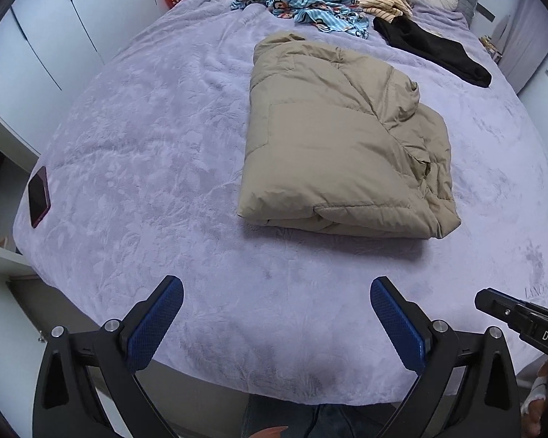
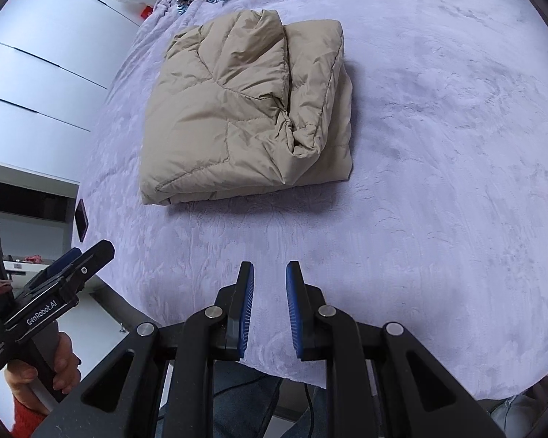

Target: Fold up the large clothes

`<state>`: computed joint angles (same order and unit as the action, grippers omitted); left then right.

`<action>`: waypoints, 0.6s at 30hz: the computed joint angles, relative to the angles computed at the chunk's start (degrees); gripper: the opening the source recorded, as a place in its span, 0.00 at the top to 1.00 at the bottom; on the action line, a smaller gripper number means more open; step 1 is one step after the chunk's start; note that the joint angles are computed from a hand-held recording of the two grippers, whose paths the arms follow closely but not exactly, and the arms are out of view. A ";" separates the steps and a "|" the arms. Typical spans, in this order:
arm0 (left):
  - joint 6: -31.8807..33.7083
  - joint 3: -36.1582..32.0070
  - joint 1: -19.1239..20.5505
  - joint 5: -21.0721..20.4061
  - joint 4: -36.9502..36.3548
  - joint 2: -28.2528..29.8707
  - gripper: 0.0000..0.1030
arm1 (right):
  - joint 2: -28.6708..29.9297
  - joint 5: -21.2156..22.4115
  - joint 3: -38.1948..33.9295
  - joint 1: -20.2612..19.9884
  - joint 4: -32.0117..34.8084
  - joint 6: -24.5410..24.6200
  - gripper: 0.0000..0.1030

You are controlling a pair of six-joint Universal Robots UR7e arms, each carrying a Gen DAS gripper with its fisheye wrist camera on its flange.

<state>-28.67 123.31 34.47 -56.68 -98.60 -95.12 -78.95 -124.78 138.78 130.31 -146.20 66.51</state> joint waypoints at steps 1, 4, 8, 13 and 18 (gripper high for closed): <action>0.54 -0.26 -0.01 -0.07 -0.12 -0.06 0.01 | 0.23 -0.36 -0.53 0.60 1.07 0.72 0.80; 3.29 -1.64 0.66 0.48 -0.59 0.87 0.01 | 0.78 -2.11 -2.49 2.32 4.70 2.92 0.80; 6.91 -4.95 2.68 0.21 0.14 2.45 0.01 | 2.75 -4.73 -5.02 3.37 6.52 5.96 0.50; 12.04 -8.35 5.35 0.51 0.21 3.75 0.01 | 7.25 -6.35 -7.76 3.28 3.30 7.17 0.47; 16.74 -9.77 6.97 0.72 -1.27 5.50 0.01 | 10.80 -7.42 -11.90 3.08 5.55 7.61 0.47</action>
<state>-11.93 113.54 41.45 -55.96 -99.87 -89.62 -68.16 -132.20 126.88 133.39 -140.65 74.11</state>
